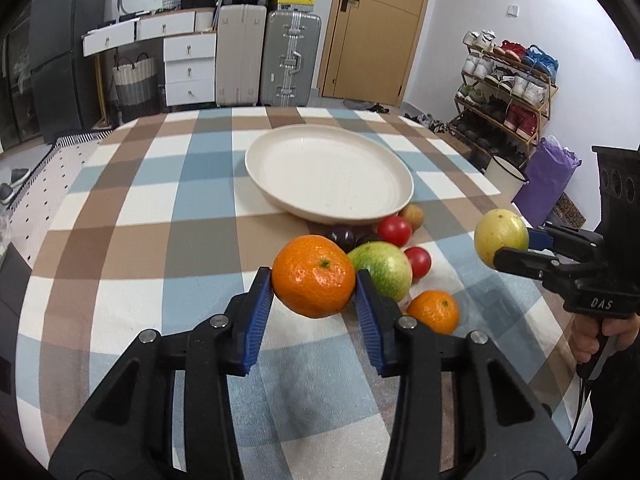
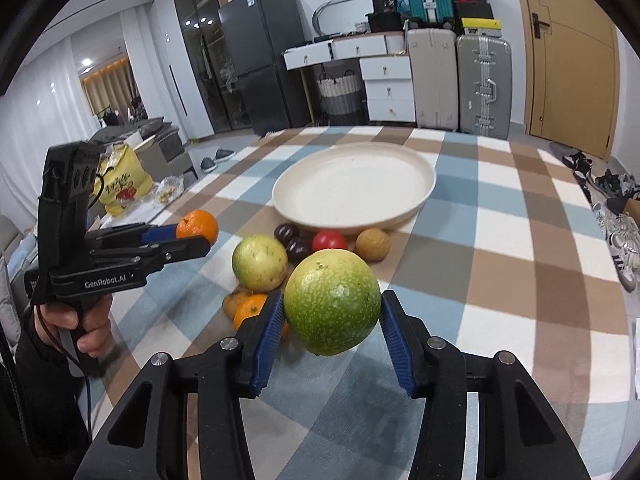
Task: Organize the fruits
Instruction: 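Carry the tangerine with the left gripper onto the white plate while the right gripper carries the grapefruit there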
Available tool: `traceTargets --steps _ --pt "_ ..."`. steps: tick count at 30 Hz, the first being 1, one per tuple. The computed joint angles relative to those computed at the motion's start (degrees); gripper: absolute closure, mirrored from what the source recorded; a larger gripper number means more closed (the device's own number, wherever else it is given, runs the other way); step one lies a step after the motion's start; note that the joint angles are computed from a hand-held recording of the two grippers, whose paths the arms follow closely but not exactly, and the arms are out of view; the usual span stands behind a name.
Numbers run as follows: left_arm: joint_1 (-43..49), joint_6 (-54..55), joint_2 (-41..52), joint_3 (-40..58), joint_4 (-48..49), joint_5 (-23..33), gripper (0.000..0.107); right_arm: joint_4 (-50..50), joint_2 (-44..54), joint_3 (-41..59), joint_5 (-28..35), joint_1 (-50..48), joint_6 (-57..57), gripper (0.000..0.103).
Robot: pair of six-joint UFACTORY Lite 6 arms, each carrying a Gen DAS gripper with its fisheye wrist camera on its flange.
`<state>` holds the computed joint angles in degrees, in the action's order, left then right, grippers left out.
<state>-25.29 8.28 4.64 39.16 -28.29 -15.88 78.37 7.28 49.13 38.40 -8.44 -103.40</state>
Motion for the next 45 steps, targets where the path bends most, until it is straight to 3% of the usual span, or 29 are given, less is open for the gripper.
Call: traceTargets --steps 7,14,24,45 --pt "-0.62 7.13 -1.62 1.72 -7.42 -1.57 0.069 0.21 0.67 4.1 1.25 -0.81 1.6 0.054" --pt "0.7 8.26 1.62 6.89 -7.43 -0.49 0.069 0.88 3.6 9.23 1.05 0.75 3.05 0.054" --pt "3.31 4.63 9.25 15.23 -1.81 1.27 0.069 -0.77 11.06 18.25 -0.12 3.32 6.86 0.054" --pt "5.83 14.98 26.59 35.59 -9.33 4.78 0.068 0.54 26.91 36.15 -2.49 7.35 13.83 0.054"
